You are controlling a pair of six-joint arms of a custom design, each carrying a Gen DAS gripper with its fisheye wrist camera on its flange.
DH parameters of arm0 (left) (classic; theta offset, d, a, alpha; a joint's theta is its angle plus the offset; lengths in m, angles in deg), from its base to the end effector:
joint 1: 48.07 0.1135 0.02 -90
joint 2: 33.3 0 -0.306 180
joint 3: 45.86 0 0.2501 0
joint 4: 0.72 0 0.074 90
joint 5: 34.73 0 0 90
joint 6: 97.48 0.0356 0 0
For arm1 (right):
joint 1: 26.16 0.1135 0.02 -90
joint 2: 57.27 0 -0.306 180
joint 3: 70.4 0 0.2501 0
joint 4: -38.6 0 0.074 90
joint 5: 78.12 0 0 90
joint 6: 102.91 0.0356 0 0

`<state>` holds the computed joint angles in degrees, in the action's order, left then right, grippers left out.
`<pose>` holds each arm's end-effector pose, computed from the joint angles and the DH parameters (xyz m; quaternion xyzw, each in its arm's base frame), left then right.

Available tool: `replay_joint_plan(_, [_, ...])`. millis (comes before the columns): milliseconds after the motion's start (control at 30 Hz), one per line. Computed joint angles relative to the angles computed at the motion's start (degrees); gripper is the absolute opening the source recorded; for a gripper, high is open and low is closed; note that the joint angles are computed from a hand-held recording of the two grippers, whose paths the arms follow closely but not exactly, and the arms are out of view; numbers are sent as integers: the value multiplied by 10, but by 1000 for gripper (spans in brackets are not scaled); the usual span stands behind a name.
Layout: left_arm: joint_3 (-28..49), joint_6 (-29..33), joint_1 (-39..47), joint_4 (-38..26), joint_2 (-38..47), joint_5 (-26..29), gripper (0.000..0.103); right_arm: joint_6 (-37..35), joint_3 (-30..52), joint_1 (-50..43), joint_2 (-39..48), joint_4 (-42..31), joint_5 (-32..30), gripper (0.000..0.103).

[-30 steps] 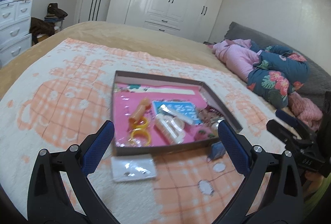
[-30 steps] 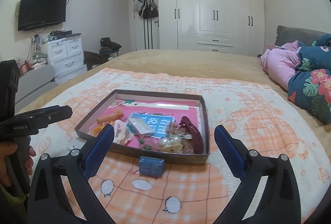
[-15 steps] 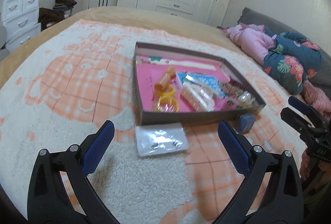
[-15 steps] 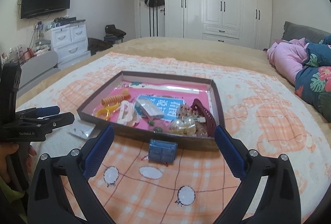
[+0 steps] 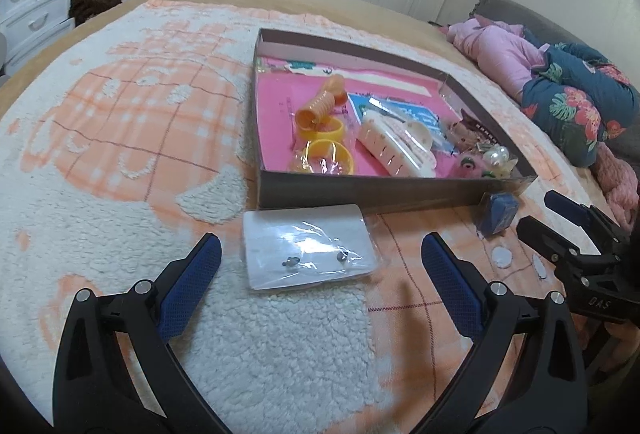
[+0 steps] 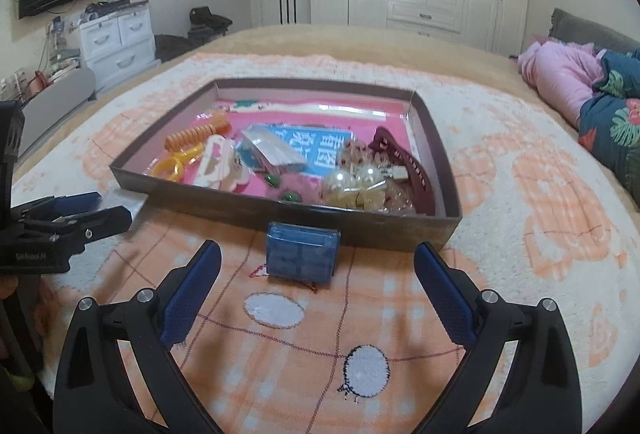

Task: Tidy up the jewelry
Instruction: 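Grasp the white earring card with left tool while right tool grasps blue plastic case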

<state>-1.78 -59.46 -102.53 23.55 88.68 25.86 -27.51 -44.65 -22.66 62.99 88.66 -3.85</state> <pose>0.1867 -0.2313 0.0440 -0.0593 0.9204 -0.0974 0.3739 0.2308 0.0238 0.0527 -0.1960 0.8937 0.0885 0.3939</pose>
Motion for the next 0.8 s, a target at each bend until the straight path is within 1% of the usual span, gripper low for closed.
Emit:
replay_joint_plan(33, [1, -1, 2, 0, 1, 2, 92, 6, 11, 2, 0, -20, 1, 93])
replay_joint_plan(67, [1, 0, 4, 3, 3, 5, 92, 9, 23, 3, -2, -43, 1, 88])
replay_joint_plan(133, [3, 1, 7, 7, 6, 9, 92, 16, 46, 11, -2, -85, 10, 83])
replay_joint_plan(200, [6, 2, 11, 9, 10, 14, 92, 24, 66, 14, 2, -118, 13, 78])
replay_joint_plan(267, [9, 4, 13, 9, 11, 17, 92, 32, 87, 14, 9, -153, 12, 70])
replay_joint_plan(300, [10, 4, 14, 9, 12, 17, 92, 33, 92, 13, 10, -162, 10, 68])
replay_joint_plan(367, [15, 6, 15, 3, 14, 19, 92, 31, 101, 9, 14, -177, -1, 55])
replay_joint_plan(400, [16, 6, 14, 1, 15, 17, 90, 30, 100, 9, 14, -175, -4, 52])
replay_joint_plan(433, [17, 6, 13, -1, 15, 16, 87, 26, 96, 7, 13, -170, -9, 45])
replay_joint_plan(467, [18, 8, 14, -1, 15, 18, 80, 25, 91, 7, 12, -162, -10, 43])
replay_joint_plan(533, [17, 7, 16, 0, 16, 20, 68, 23, 81, 3, 11, -148, -16, 43])
replay_joint_plan(633, [14, 11, 14, 5, 15, 22, 58, 17, 69, -6, 7, -132, -31, 43])
replay_joint_plan(800, [13, 24, 3, 6, 13, 20, 56, 3, 47, -21, -10, -116, -48, 43])
